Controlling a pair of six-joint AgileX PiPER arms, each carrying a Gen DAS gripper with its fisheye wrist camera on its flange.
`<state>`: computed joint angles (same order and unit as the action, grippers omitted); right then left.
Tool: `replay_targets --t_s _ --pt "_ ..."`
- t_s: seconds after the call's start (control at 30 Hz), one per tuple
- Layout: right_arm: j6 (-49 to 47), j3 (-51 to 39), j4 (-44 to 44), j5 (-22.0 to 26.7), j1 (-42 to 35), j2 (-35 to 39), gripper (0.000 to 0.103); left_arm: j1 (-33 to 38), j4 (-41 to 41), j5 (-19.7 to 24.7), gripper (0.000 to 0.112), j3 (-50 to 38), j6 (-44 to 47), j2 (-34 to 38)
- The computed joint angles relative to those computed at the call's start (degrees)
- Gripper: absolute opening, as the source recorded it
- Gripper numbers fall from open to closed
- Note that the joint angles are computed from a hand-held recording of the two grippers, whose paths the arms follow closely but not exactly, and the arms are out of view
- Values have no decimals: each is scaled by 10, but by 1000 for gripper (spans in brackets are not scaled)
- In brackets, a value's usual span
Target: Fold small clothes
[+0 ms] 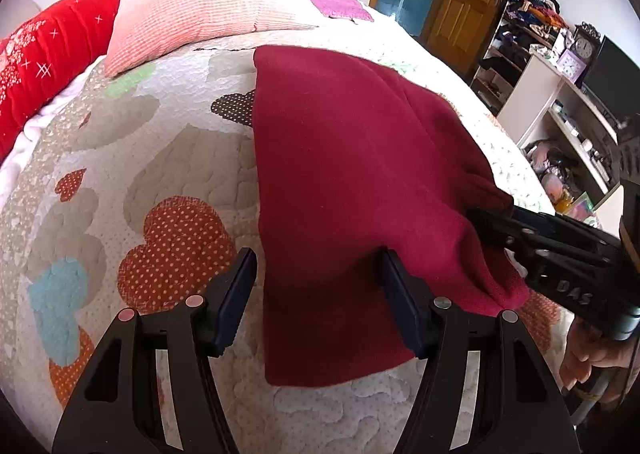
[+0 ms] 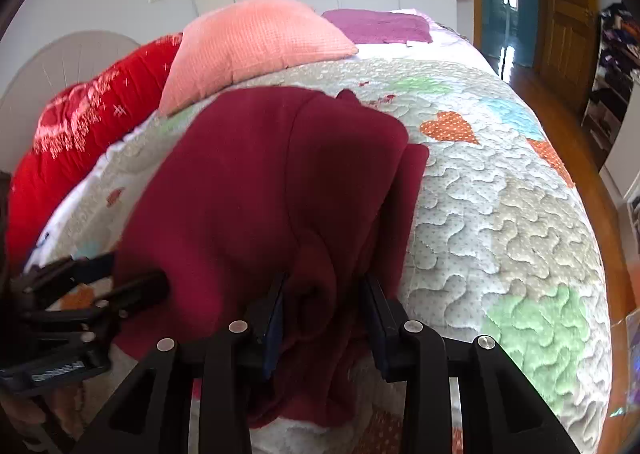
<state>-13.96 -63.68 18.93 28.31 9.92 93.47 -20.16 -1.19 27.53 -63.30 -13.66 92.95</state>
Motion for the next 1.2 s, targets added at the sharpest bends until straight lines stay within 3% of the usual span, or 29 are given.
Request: replay_targets --t_s 0.07,0.2,0.3,0.37,0.5,0.6,0.63,0.7,0.77,0.83,1.0,1.1,1.2 --pt "-61 18 77 0 -21 -25 39 15 -39 -5 64 6 36 -14" --pt "-161 49 210 -29 -65 -47 76 72 -207 0 64 4 178 -13" --pt "-254 29 334 20 -115 -4 77 112 -327 30 65 -10 272 15" --pt "-278 8 371 48 -127 29 77 134 -410 43 75 -15 331 36" --pt "-292 -42 385 66 -122 94 81 138 -486 47 79 -27 391 66" --pt "-324 -60 422 81 -119 120 81 140 -513 75 80 -56 409 103" --pt "-334 -60 432 80 -116 124 77 141 -522 83 80 -63 416 113" --pt "-339 -65 446 90 -111 130 58 135 -514 81 74 -68 421 114" --pt "-311 -60 423 70 -99 115 49 126 -475 77 63 -67 401 98" --pt "-300 -53 408 61 -91 96 40 128 -462 85 59 -48 405 65" --pt "-320 -5 444 128 -96 17 39 166 -447 121 59 61 421 -83" --pt "-334 56 450 152 -77 -41 39 190 -389 152 59 132 383 -180" --pt "-329 110 436 148 -40 -77 41 211 -356 174 59 188 358 -233"
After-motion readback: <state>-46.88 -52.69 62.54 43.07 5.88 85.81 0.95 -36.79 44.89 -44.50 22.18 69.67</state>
